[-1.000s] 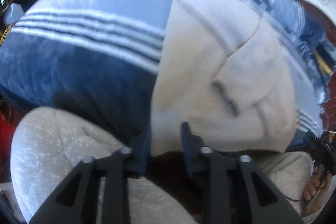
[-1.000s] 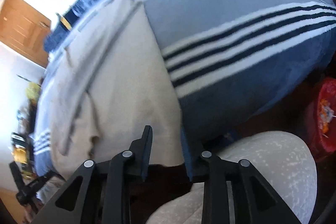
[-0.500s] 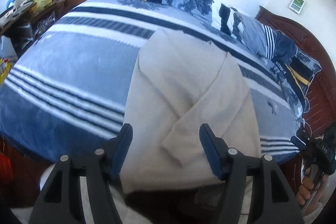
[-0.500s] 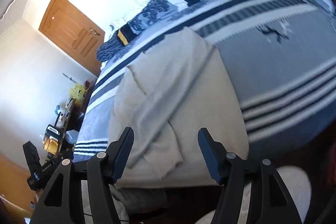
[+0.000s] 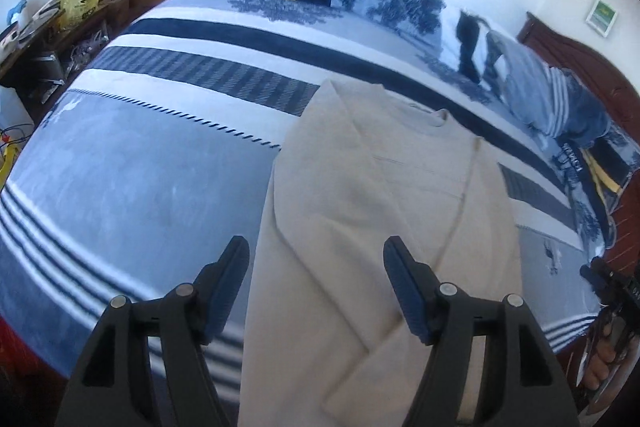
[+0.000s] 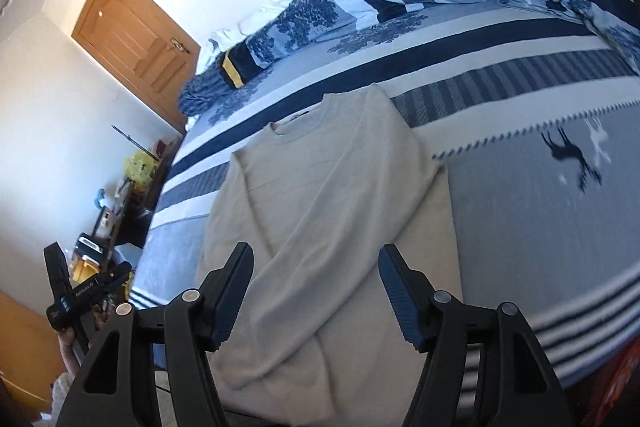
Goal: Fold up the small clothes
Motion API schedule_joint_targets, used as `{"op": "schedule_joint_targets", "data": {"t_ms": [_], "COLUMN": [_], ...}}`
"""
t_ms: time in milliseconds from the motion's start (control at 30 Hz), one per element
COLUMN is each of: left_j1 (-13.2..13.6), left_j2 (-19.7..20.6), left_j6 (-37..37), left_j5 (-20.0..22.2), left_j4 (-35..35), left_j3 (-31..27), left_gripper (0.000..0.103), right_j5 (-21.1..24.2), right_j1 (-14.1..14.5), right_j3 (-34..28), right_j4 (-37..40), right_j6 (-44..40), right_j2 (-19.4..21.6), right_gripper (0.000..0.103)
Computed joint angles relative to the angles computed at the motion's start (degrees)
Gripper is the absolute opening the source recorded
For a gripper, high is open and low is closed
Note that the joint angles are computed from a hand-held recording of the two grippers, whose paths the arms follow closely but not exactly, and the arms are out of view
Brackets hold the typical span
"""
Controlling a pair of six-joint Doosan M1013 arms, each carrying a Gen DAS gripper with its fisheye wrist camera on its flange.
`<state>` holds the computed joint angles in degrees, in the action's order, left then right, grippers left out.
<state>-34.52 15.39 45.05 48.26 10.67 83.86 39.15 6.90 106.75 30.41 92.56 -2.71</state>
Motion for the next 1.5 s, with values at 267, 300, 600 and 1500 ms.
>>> {"op": "schedule_joint_targets", "data": {"t_ms": [267, 300, 600, 1500], "left_j1": [5.07, 5.67, 9.29, 7.44], "left_j2": [12.69, 14.33, 28.63, 12.12], "left_j6": [6.63, 7.76, 6.8, 11.99], "left_j5": [5.42, 6.15, 15.55, 0.93], "left_j4": [-8.97, -10.38, -13.03, -14.46], "left_j3": [-13.14, -15.07, -34.76, -17.77], "left_gripper": [0.069, 0.069, 0.069, 0.005], "right_j5": [4.55, 4.97, 6.35, -1.22], "right_j1": [-2.46, -2.84, -3.98, -3.32], "right_j3": [-11.34, -12.28, -24.04, -15.84], "right_j4": [-3.59, -3.3, -9.98, -6.0], "right_j6": [0.06, -0.23, 5.38, -0.19], "right_j2": [14.05, 15.29, 27.84, 16.15], "right_gripper": [0.07, 0.07, 0.069, 0.006]}}
